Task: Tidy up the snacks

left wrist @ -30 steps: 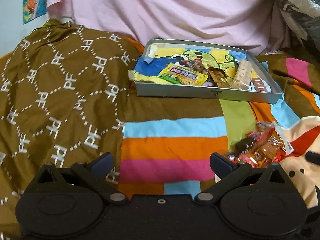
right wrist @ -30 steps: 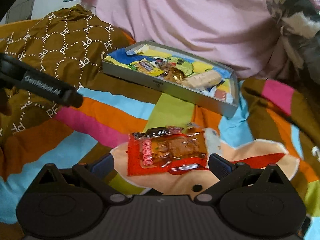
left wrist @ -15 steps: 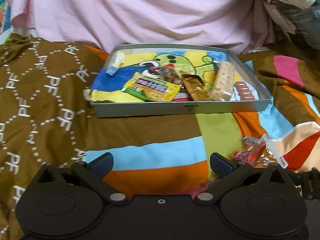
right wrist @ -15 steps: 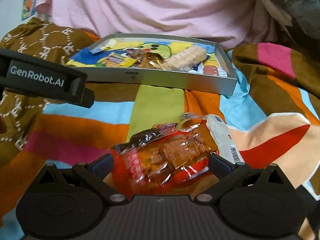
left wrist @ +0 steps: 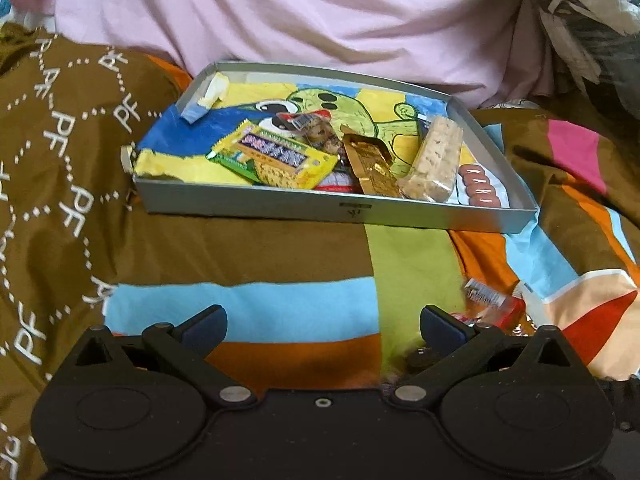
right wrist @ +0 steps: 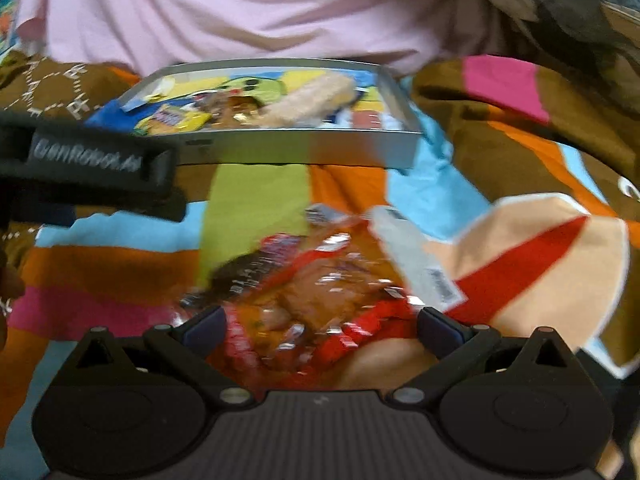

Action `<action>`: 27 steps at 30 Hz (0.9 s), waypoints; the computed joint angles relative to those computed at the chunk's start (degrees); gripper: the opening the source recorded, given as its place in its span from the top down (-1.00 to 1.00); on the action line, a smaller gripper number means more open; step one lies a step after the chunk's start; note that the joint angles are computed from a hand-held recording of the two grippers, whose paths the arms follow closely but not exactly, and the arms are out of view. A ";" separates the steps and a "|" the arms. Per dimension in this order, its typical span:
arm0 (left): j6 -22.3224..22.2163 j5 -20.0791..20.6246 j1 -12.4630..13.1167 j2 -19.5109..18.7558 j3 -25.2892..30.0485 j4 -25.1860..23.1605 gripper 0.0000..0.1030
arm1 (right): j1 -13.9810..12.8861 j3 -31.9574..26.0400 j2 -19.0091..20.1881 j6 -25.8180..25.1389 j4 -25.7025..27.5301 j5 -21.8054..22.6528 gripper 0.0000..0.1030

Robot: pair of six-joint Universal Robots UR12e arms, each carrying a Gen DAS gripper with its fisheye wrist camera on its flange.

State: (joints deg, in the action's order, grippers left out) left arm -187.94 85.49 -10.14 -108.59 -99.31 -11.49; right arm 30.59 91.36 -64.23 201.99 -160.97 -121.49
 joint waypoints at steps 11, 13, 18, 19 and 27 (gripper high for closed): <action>4.42 -3.23 -0.10 0.21 0.65 -3.20 -0.98 | -1.05 2.74 -3.21 1.02 0.42 2.95 -0.99; 8.83 -4.08 -0.03 0.22 0.95 -3.58 -0.98 | -1.07 2.88 -3.46 0.33 0.13 4.66 -0.99; 23.33 -5.17 -0.10 -0.32 1.82 -3.93 -0.98 | -1.13 2.52 -3.34 -1.27 0.82 7.44 -0.99; 26.04 -6.05 0.02 -0.44 1.90 -3.96 -0.98 | -1.19 2.50 -3.35 -1.18 1.01 7.89 -0.99; 40.86 -14.58 0.57 -1.41 3.55 -8.71 -0.98 | -1.41 2.28 -3.01 -1.93 1.19 9.66 -0.99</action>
